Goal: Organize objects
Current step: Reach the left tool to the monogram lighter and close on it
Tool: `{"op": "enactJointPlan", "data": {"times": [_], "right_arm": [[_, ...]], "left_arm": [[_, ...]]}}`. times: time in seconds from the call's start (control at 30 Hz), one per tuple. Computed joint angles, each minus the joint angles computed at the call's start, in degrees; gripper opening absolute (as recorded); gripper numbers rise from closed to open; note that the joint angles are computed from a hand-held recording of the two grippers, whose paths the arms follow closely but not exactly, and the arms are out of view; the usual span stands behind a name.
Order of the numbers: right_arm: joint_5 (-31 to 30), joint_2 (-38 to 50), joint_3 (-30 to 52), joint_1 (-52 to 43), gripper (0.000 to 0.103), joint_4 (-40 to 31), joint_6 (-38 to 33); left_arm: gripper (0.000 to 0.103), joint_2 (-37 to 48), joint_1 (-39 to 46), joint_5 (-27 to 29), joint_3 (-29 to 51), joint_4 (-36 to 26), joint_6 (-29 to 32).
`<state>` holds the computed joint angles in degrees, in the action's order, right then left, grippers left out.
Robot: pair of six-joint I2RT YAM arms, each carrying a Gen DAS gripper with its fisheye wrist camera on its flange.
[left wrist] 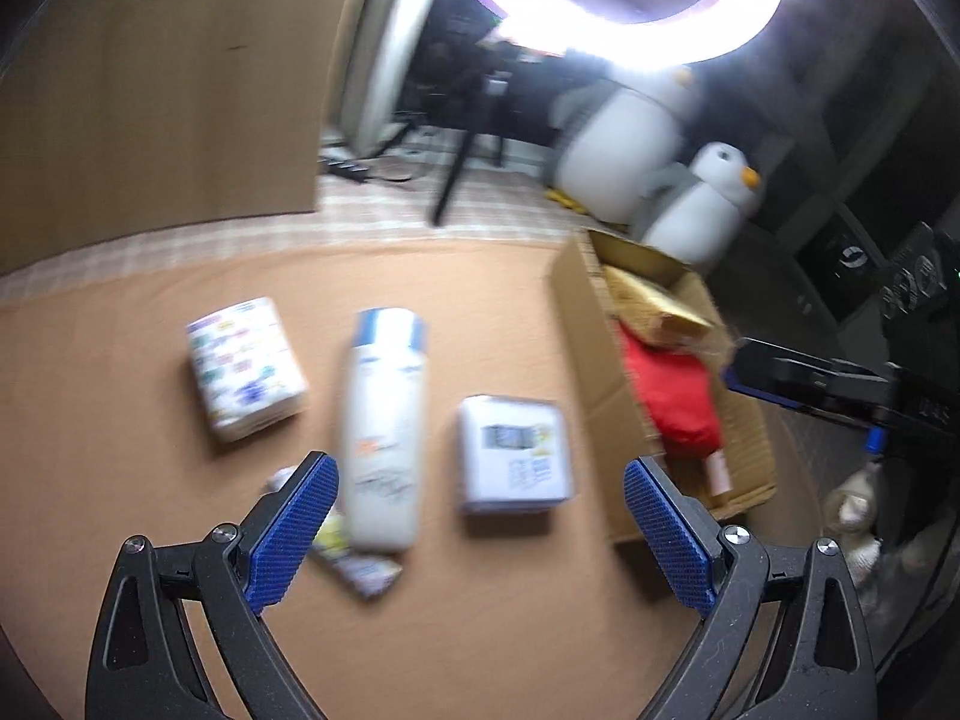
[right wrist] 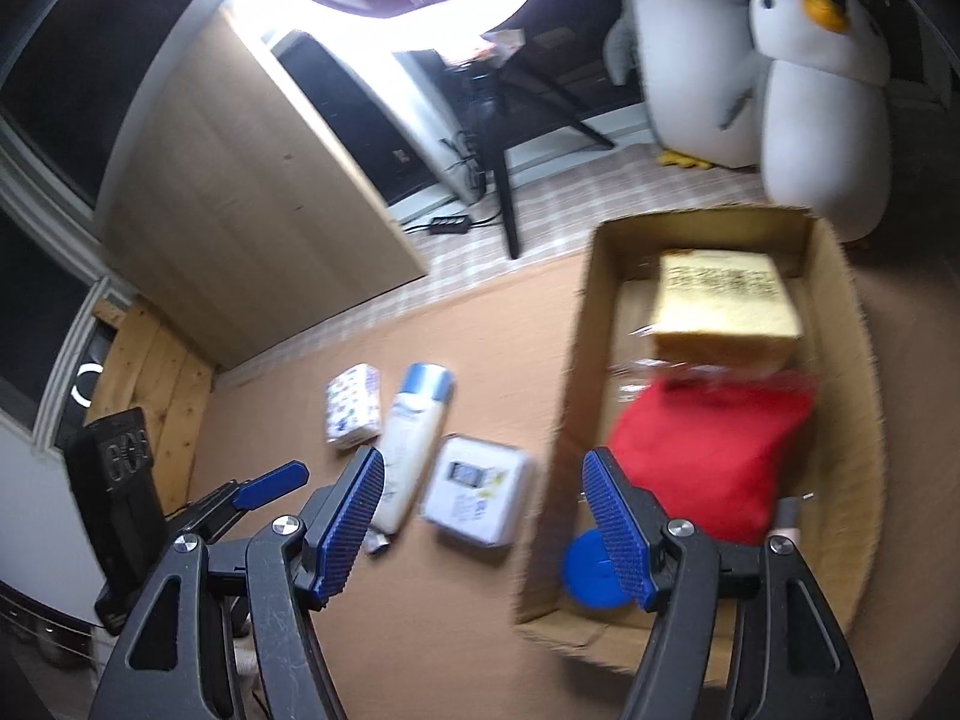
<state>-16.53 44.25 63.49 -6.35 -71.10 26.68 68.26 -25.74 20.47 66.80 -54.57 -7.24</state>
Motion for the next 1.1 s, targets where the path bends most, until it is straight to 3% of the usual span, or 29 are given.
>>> {"op": "enactJointPlan", "data": {"times": [0.13, 0.27, 0.47, 0.5, 0.93, 1.1], "right_arm": [[10.6, 1.1, -0.5, 17.6, 0.066, 4.4, 11.0], [15.2, 4.7, -0.2, 27.9, 0.066, 7.2, 16.0], [18.5, 10.9, -0.3, 36.7, 0.066, 11.1, 22.0], [23.1, 12.2, 0.0, 39.1, 0.066, 11.2, 28.4], [23.1, 10.7, -1.4, 37.5, 0.066, 9.8, 30.9], [21.9, 9.8, -2.1, 35.5, 0.066, 9.2, 30.2]], "left_arm": [[0.098, -0.7, 10.3, 3.3, -0.6, -3.1, 6.3], [0.098, 0.4, 18.1, 4.7, -0.8, -5.1, 11.6], [0.093, 4.2, 19.9, 2.6, -2.2, -3.3, 11.7], [0.091, 5.1, 19.4, 1.7, -2.4, -2.9, 11.3], [0.068, 11.2, 9.8, -8.9, -5.0, 3.2, 1.9], [0.065, 10.9, 6.8, -11.8, -6.0, 4.4, 1.0]]}}
